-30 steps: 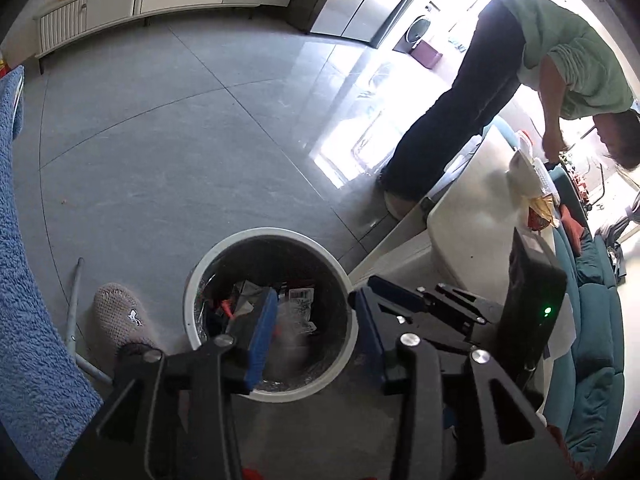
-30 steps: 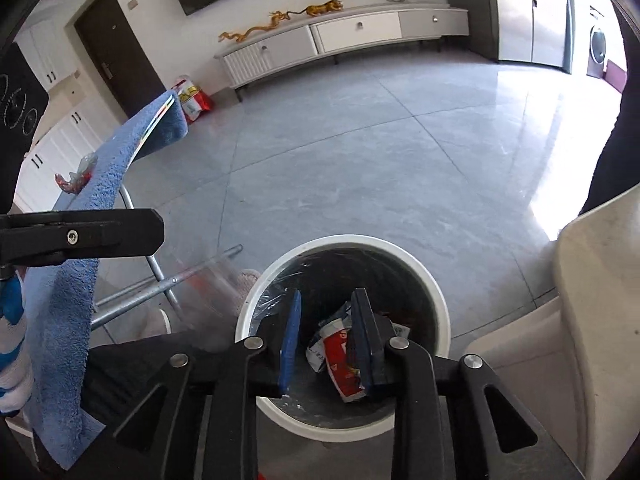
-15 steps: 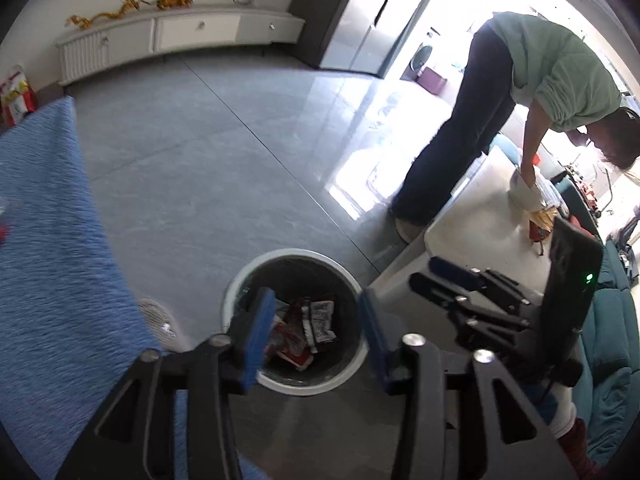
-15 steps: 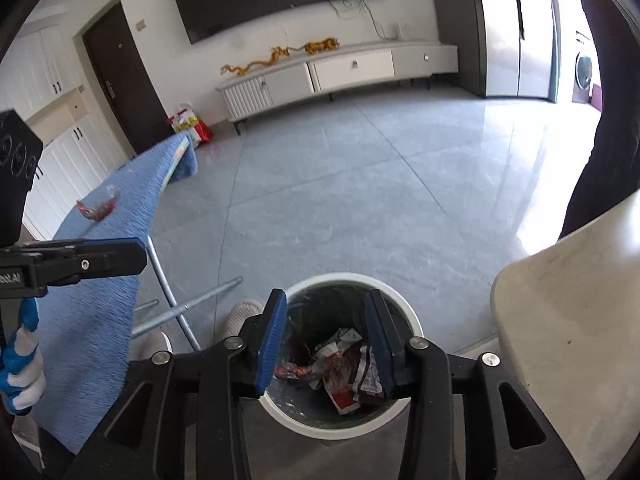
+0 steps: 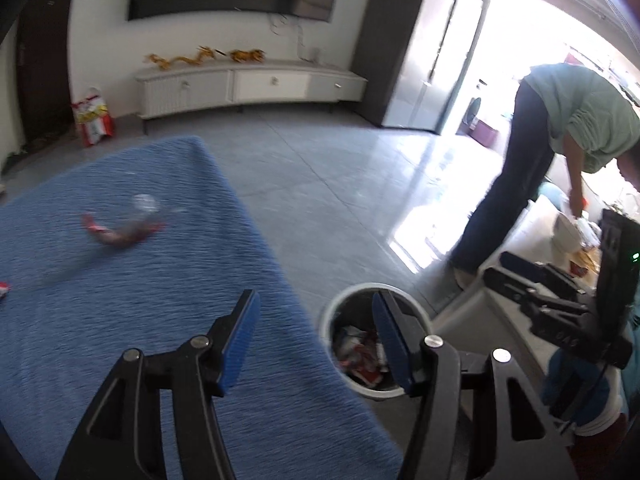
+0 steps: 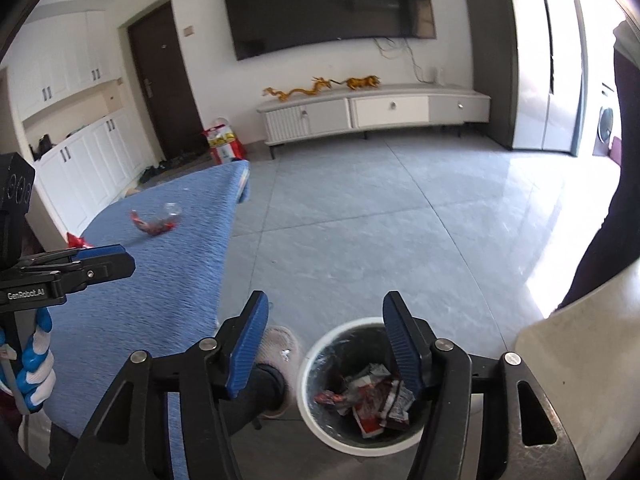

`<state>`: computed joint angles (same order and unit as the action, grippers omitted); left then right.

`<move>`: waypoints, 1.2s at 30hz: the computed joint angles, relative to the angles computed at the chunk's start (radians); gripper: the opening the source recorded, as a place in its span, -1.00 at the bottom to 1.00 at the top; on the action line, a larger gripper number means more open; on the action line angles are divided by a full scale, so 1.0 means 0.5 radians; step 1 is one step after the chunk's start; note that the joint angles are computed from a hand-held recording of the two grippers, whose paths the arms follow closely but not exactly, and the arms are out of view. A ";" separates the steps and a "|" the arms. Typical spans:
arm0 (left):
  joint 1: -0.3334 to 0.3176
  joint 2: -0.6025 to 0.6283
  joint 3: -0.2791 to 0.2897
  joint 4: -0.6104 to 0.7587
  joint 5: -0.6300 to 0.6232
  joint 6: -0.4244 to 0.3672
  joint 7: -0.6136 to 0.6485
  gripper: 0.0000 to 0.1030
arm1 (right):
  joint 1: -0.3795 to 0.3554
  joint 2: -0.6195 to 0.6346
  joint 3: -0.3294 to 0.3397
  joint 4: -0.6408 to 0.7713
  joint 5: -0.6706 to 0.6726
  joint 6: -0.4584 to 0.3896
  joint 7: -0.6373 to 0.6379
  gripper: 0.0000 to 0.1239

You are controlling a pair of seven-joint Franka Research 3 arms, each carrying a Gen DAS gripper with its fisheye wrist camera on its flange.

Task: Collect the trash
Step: 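Grasp red chip bag with left tool while right tool grasps red-capped plastic wrapper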

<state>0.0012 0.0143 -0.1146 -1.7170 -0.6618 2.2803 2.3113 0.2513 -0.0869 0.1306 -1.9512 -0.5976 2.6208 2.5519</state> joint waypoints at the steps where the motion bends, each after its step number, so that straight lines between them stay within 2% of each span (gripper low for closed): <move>1: 0.009 -0.026 0.008 -0.034 0.012 0.040 0.000 0.11 | 0.007 0.015 0.007 0.030 -0.001 -0.012 -0.012 -0.01; 4: 0.035 -0.081 0.049 -0.113 0.043 0.156 0.011 0.12 | 0.045 0.070 0.019 0.136 -0.002 -0.055 -0.062 0.04; 11: 0.084 -0.177 0.147 -0.260 0.013 0.403 0.088 0.32 | 0.181 0.254 -0.019 0.412 0.033 -0.133 -0.216 0.12; 17: 0.118 -0.187 0.201 -0.306 0.002 0.627 0.121 0.34 | 0.324 0.468 -0.076 0.709 0.117 -0.213 -0.425 0.20; 23: 0.173 -0.141 0.236 -0.300 -0.012 0.780 0.124 0.34 | 0.461 0.691 -0.143 1.015 0.210 -0.298 -0.587 0.27; 29: 0.263 -0.040 0.231 -0.231 0.028 0.853 0.058 0.34 | 0.583 0.945 -0.217 1.368 0.325 -0.414 -0.773 0.39; 36: 0.372 0.068 0.196 -0.165 0.119 0.892 -0.043 0.35 | 0.681 1.312 -0.285 1.914 0.508 -0.605 -1.012 0.39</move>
<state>0.1874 0.0481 -0.0165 -1.7995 -0.6022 2.7265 2.2897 0.5920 0.5692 -0.0117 -0.9941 -0.3434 2.3185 2.0458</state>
